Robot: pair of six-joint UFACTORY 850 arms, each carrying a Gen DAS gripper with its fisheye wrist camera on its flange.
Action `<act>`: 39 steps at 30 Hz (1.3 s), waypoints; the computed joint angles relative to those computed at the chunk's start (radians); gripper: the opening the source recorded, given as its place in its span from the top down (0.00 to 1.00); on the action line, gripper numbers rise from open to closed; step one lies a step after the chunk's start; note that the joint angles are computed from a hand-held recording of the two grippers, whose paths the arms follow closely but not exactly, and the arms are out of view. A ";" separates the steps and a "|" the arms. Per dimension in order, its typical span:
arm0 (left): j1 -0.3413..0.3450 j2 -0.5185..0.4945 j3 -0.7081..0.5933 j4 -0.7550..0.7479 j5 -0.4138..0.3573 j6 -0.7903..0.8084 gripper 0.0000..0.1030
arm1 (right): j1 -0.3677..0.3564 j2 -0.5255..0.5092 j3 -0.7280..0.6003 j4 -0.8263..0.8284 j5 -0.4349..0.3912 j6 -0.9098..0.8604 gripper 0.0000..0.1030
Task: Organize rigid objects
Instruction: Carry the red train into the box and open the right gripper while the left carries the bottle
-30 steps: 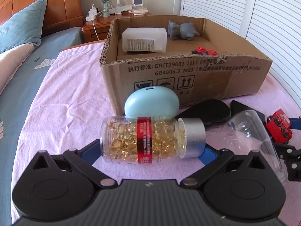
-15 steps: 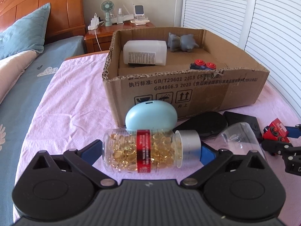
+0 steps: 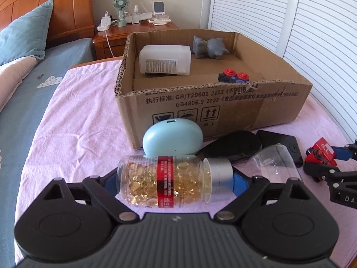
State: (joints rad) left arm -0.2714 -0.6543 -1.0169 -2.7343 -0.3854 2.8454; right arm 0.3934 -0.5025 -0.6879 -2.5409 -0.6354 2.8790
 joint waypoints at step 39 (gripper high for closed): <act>0.050 0.171 0.008 0.452 0.051 -0.220 0.10 | -0.129 0.041 -0.264 -0.195 0.184 -0.074 0.47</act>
State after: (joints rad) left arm -0.2216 -0.4835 -1.0094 -2.2822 -0.3344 2.6251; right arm 0.2648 -0.4611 -0.9518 -2.7364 -0.4510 2.8054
